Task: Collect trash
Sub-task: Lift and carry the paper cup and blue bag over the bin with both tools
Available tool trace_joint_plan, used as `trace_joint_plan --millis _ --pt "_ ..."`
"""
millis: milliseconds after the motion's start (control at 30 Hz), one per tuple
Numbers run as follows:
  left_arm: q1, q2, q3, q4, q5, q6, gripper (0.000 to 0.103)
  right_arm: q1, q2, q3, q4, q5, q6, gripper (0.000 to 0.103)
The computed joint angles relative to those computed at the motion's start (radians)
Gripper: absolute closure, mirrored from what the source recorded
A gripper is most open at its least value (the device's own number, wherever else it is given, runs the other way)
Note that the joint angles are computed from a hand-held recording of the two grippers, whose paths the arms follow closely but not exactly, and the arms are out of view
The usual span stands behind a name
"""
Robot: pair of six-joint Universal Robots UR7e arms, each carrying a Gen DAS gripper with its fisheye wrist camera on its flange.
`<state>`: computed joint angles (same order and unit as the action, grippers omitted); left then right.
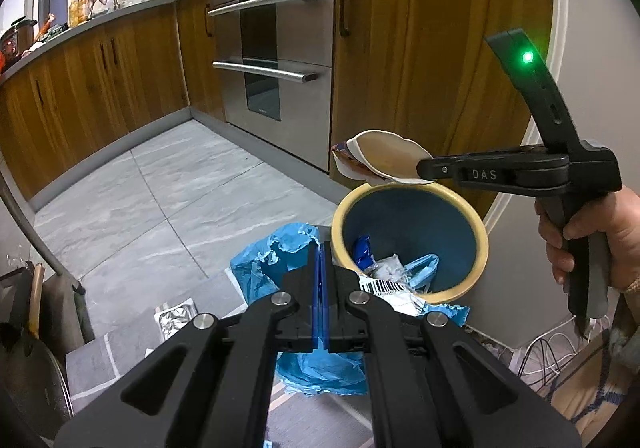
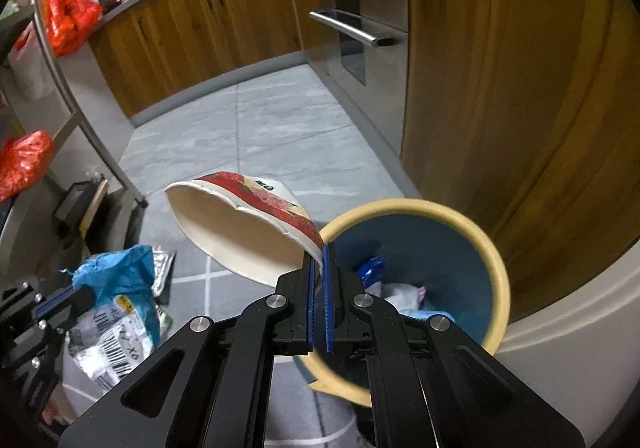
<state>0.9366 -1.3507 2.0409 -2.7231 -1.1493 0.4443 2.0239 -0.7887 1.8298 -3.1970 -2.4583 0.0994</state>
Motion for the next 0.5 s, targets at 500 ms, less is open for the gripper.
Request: trace_joint_plan --millis 500 --pt "-0.029 0.122 -0.069 -0.105 -0.064 0.004 0.103 -0.039 -0.069 0.064 -0.048 -0.084 0.022 0.098"
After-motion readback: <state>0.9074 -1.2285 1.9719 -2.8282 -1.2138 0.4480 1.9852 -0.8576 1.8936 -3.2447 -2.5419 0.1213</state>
